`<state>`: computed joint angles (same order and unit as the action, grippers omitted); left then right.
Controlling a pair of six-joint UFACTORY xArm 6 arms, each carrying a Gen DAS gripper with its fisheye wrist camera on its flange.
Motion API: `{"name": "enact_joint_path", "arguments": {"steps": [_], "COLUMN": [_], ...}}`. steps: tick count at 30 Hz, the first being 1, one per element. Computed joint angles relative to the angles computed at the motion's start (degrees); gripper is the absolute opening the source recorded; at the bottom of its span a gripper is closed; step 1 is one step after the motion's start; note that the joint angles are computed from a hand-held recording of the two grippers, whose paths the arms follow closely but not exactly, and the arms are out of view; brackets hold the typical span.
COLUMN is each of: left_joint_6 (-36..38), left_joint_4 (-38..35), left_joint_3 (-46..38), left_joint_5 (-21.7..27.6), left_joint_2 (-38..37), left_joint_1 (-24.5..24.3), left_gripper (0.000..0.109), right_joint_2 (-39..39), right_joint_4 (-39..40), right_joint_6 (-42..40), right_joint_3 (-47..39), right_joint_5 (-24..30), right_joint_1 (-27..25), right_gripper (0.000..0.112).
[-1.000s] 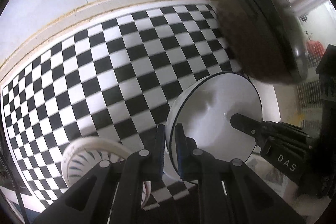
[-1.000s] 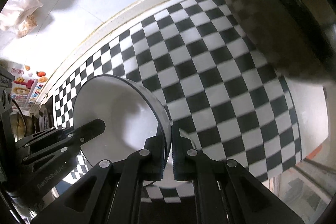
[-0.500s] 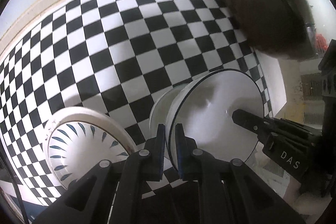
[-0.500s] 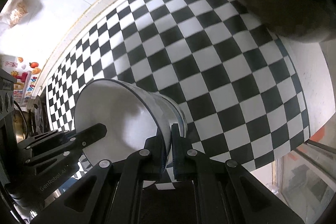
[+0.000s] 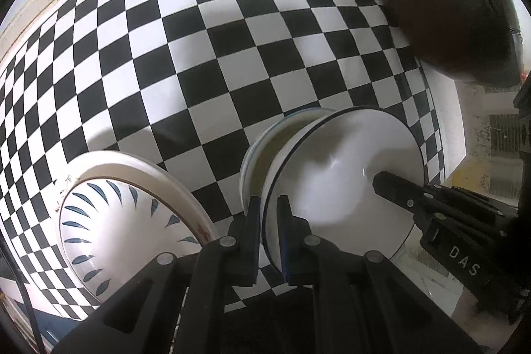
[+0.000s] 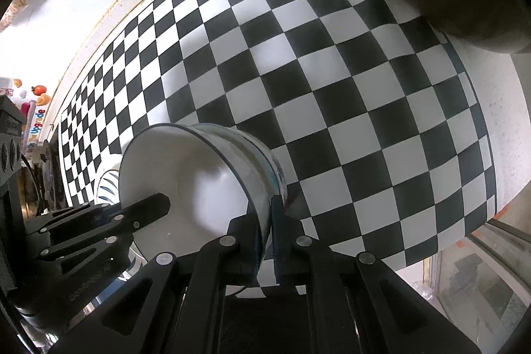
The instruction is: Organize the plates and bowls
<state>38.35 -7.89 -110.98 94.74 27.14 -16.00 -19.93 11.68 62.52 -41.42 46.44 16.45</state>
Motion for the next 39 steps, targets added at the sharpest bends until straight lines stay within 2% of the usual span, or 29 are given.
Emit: {"name": "enact_joint_path", "arguments": {"steps": [13,26,39], "left_joint_6": [-1.7,-1.7,-0.1], "left_joint_4": [0.4,1.3,3.6], "left_joint_3": [-1.4,0.4,3.7], "left_joint_5": [2.0,0.3,-2.3], "left_joint_2": [1.1,-0.3,-2.4], "left_joint_1": [0.2,0.1,-0.2], "left_gripper": [0.008,0.010,0.012], "right_joint_2": [3.3,4.2,3.4], "right_joint_4": [2.7,1.1,0.5], "right_joint_6": [-4.7,-5.9,-6.1], "right_joint_3": [-4.0,-5.7,-5.6], "right_joint_5": [4.4,7.0,7.1], "right_joint_1": [-1.5,-1.2,-0.5], "right_gripper": [0.010,0.010,0.010]}}
